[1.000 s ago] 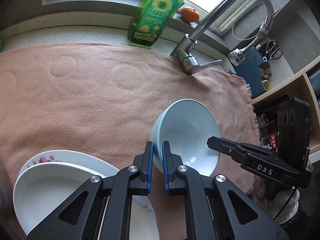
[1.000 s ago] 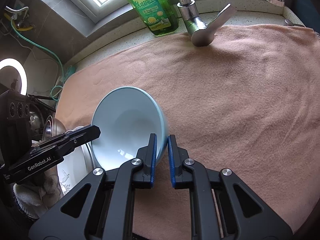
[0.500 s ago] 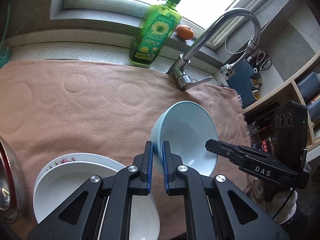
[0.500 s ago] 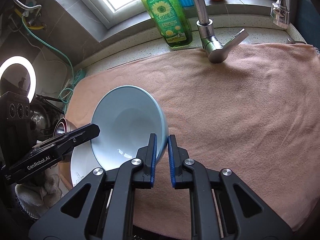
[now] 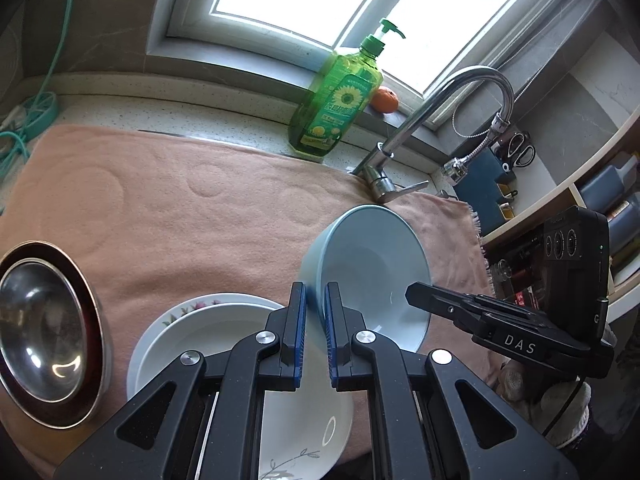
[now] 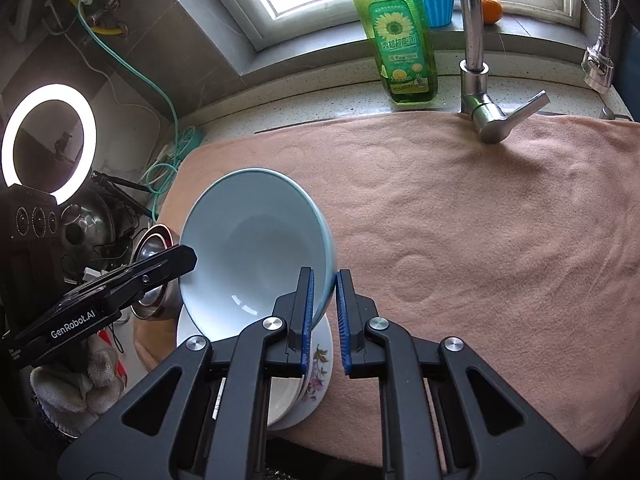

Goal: Organize plates and bowls
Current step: 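Lift the pale blue bowl and carry it over the nested steel bowls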

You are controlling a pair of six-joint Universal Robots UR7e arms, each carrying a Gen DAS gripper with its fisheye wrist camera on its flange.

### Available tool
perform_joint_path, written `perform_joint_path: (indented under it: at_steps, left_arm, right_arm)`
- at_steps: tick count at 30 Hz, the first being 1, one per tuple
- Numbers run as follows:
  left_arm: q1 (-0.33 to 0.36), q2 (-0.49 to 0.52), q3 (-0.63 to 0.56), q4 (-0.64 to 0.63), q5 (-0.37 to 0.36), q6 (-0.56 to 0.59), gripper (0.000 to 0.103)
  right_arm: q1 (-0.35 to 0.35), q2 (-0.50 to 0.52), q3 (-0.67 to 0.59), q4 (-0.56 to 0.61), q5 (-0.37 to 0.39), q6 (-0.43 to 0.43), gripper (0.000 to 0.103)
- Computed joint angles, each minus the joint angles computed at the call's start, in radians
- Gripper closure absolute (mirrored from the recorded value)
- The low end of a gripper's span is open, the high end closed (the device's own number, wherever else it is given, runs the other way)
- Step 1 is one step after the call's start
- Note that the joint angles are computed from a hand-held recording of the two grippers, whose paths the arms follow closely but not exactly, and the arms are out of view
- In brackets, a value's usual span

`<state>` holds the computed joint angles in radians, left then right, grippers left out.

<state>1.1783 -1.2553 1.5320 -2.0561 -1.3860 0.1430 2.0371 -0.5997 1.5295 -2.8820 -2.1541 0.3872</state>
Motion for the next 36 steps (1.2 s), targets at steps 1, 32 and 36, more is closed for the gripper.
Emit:
perform_joint_path:
  at_steps: [1,32,36]
  left_arm:
    - [0.004,-0.007,-0.002,0.001,-0.001,0.002,0.095]
    - [0.185,-0.076,-0.188,0.085,0.037,0.041,0.096]
    - [0.209,-0.056,-0.226,0.105,0.036,0.038,0.096]
  right_arm:
    - [0.006,0.010,-0.014,0.008,-0.001,0.000,0.092]
    - [0.122,0.427,-0.652,0.361,0.059,-0.040,0.092]
    - [0.118,0.481,-0.747,0.422,0.074,-0.035,0.092]
